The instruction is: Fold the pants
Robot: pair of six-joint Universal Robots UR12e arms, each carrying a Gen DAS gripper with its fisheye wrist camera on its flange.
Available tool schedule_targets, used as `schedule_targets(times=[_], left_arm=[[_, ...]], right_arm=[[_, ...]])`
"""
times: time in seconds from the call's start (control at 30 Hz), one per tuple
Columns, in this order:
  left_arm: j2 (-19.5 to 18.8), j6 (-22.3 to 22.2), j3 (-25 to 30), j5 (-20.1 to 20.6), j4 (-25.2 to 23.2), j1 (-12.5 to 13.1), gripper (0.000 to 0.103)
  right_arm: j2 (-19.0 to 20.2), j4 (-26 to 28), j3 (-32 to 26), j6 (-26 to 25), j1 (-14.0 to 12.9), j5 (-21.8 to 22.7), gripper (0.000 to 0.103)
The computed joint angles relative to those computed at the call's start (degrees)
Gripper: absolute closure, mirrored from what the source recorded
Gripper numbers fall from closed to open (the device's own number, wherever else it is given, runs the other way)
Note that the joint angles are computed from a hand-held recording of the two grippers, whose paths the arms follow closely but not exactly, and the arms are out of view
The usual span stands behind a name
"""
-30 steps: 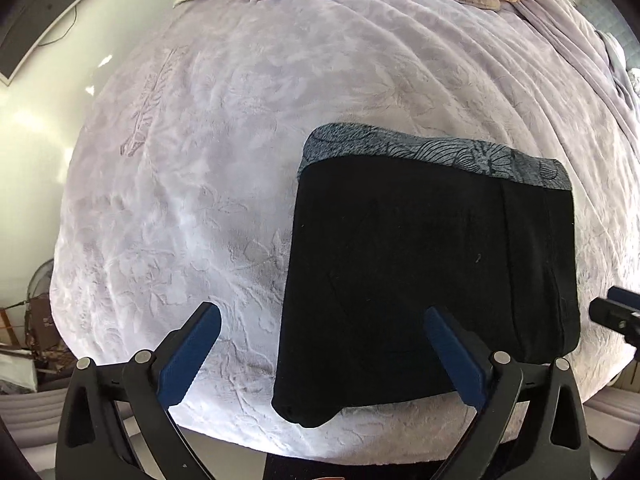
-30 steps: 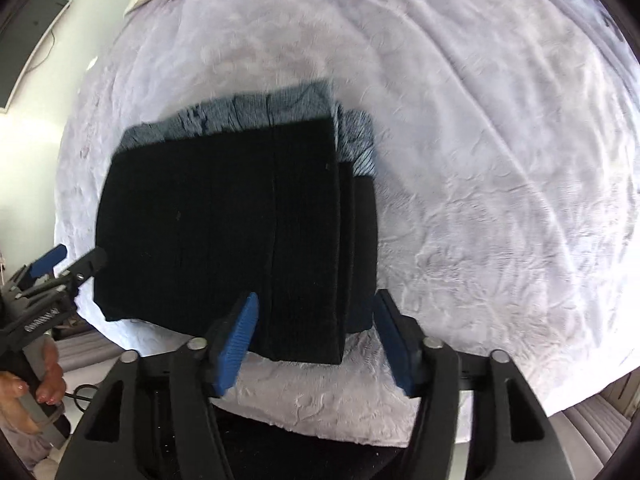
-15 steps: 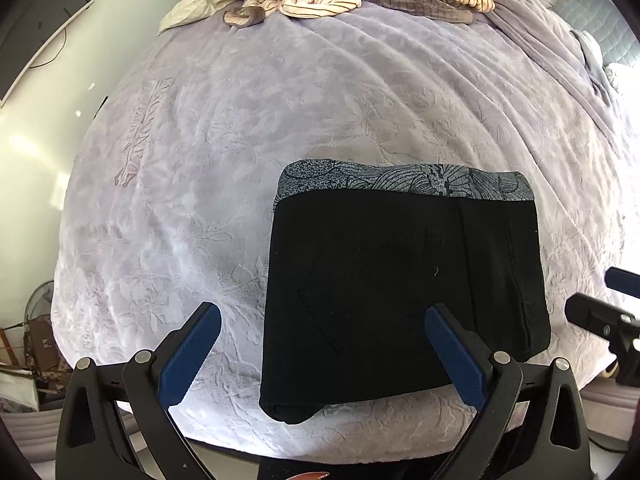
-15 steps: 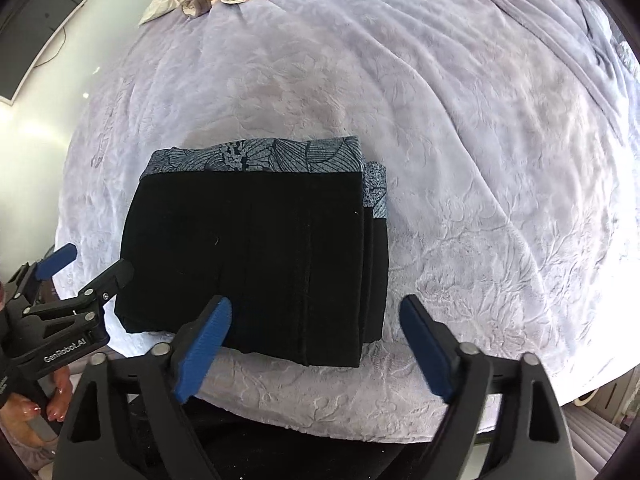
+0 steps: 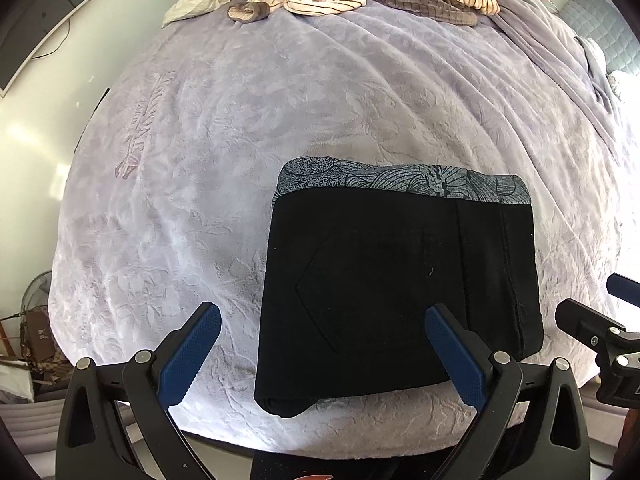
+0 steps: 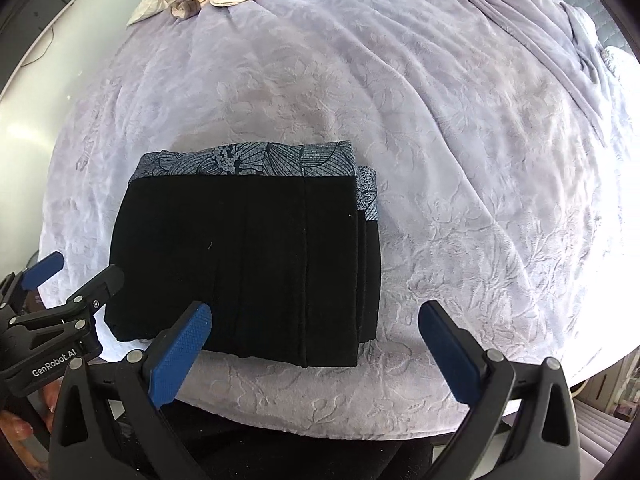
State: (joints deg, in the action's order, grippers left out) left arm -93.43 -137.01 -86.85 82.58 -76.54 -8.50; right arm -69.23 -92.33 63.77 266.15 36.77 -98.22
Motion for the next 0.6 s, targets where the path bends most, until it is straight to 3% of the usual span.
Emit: schedule_targets(times=[0.6], left_arm=[[-0.03,1.30,-0.16,-0.31,0.00,0.22,0.001]], right_arm=[[2.02,5.30,-3.91,0.34,0.05,-0.05,0.000]])
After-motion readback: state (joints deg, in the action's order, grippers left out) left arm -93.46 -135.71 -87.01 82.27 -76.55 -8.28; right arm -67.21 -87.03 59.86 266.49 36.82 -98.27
